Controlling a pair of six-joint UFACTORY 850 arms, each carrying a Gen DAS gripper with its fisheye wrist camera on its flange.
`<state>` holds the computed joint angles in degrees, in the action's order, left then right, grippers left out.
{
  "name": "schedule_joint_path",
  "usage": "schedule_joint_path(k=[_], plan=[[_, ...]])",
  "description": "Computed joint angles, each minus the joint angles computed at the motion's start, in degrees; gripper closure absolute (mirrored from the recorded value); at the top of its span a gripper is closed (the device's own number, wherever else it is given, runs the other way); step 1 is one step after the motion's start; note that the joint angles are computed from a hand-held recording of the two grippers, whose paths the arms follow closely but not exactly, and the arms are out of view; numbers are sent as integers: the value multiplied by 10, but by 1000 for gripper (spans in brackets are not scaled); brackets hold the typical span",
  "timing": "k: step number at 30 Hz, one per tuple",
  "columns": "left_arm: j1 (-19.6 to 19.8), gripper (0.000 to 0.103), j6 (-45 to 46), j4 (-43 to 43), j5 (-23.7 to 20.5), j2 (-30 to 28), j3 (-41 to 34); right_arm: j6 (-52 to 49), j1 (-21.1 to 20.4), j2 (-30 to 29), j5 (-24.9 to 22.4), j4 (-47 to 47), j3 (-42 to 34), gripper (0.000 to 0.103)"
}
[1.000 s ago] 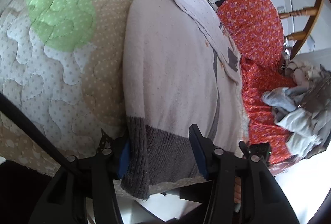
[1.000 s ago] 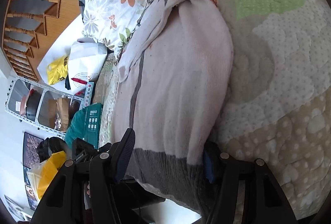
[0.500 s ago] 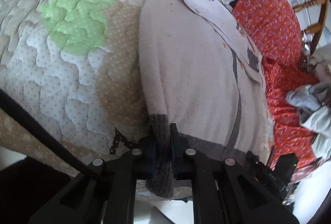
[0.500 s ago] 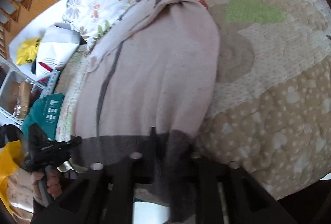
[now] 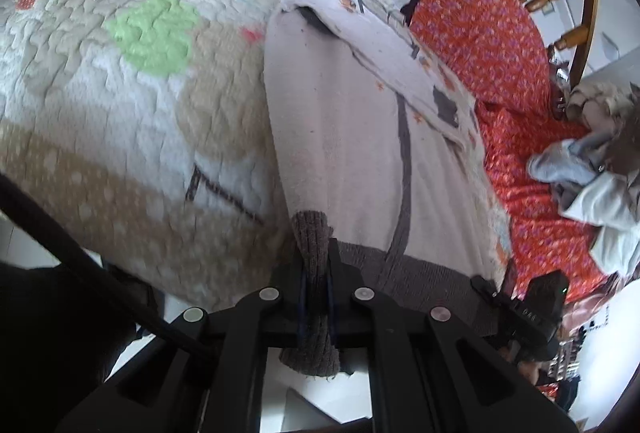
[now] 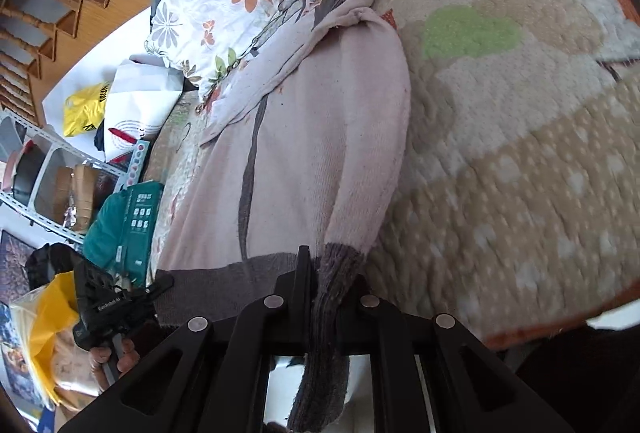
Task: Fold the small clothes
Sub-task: 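Grasp the other grey cuff with both grippers and lift it, then lay the sleeve across the sweater body and open both grippers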
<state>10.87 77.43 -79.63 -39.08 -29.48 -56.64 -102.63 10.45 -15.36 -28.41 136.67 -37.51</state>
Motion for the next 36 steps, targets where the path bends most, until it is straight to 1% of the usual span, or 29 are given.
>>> schedule_joint_path(k=[3,5,9,11,13,16,19,21,23,28,31,34,35,36], plan=[[4,96,-3,-3,9,-8,1,4,-1,1,3,-7,8,95],[9,96,-21,-4,2,-17,-8,13,-1,-3,7,-16,3,95],[12,96,-6,-21,-1,-15,-21,5,5,4,28,-27,-16,95],[10,96,-10,-25,-7,-19,-39,9,4,6,34,-42,-29,94],[7,96,-15,-28,-10,-27,-63,14,4,5,42,-55,-49,94],[-5,96,-37,-25,-3,-47,-110,8,5,-4,60,-66,-84,94],[-14,96,-85,-18,-10,-85,-177,3,4,-24,81,-81,-133,94],[-21,96,-114,-11,-7,-105,-216,11,2,-40,95,-92,-163,94],[-29,96,-141,3,7,-127,-259,40,-2,-60,105,-118,-196,94],[-43,96,-237,66,28,-191,-376,160,-15,-121,124,-232,-289,94],[-54,96,-322,126,30,-242,-466,283,-25,-167,128,-345,-356,94],[-67,96,-374,176,46,-291,-552,415,-34,-218,137,-465,-429,94],[-72,95,-394,202,54,-310,-585,434,-37,-235,138,-481,-451,94],[-77,95,-416,226,60,-331,-621,430,-44,-255,129,-474,-477,94]])
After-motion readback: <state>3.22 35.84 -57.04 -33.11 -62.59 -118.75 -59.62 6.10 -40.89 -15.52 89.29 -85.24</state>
